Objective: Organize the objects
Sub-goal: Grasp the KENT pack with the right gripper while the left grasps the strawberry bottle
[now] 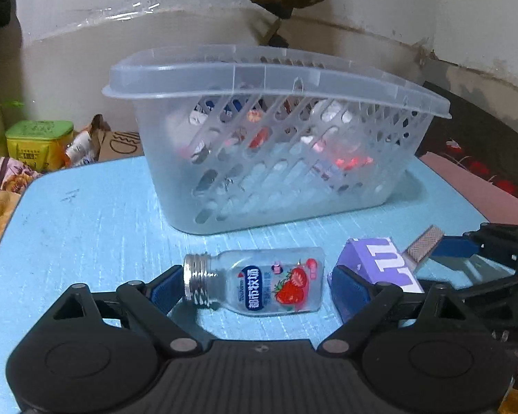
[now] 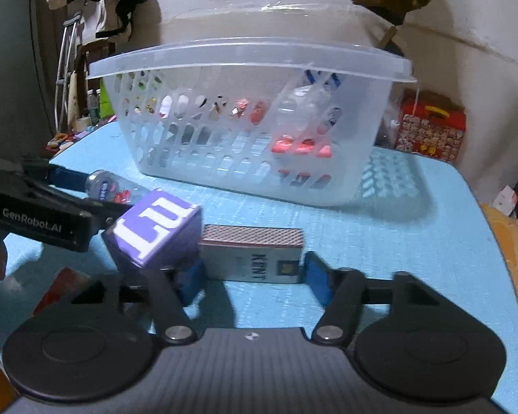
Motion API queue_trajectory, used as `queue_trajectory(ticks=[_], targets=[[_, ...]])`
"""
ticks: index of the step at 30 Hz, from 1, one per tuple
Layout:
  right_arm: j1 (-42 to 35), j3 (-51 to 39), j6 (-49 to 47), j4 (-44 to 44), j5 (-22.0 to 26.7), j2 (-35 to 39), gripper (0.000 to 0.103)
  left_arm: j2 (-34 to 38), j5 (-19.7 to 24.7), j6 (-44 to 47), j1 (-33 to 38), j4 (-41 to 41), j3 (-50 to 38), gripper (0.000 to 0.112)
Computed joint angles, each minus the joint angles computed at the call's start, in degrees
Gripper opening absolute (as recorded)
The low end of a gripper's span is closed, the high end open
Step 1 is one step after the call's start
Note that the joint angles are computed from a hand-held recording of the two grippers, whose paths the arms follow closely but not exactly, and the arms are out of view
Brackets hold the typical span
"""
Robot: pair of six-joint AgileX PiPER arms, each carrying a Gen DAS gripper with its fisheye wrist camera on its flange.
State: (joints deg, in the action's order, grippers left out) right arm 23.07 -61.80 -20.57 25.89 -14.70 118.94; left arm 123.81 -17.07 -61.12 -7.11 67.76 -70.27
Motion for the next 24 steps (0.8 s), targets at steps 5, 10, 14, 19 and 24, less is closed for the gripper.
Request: queue_trajectory(ticks=[5, 10, 14, 19, 24], targets=[[-1.1, 0.9, 3.2, -3.3, 0.5, -0.8, 0.060, 0.0, -1.1, 2.4, 0.4, -2.0, 0.6, 0.085], [-1.0, 2.3, 1.1, -1.8, -0.5, -1.8, 0.060, -1.9, -2.8, 8.4, 1.3, -7.9, 2.9, 0.085], [-0.7, 3.8, 2.3, -2.9, -2.1, -3.6, 0.060, -3.8, -5.2, 18.0, 1.7, -16.8, 6.0, 0.085], [0.2, 5.8, 2.6, -3.2, -4.7, -5.9, 0.060, -5.8, -8.5, 31.0, 0.6, -28.7, 9.6, 0.085], [0.3, 7.2, 6.8, -7.1, -5.8, -7.7, 0.060, -6.6, -9.6, 31.2, 0.5, -28.7, 10.4, 0.085]])
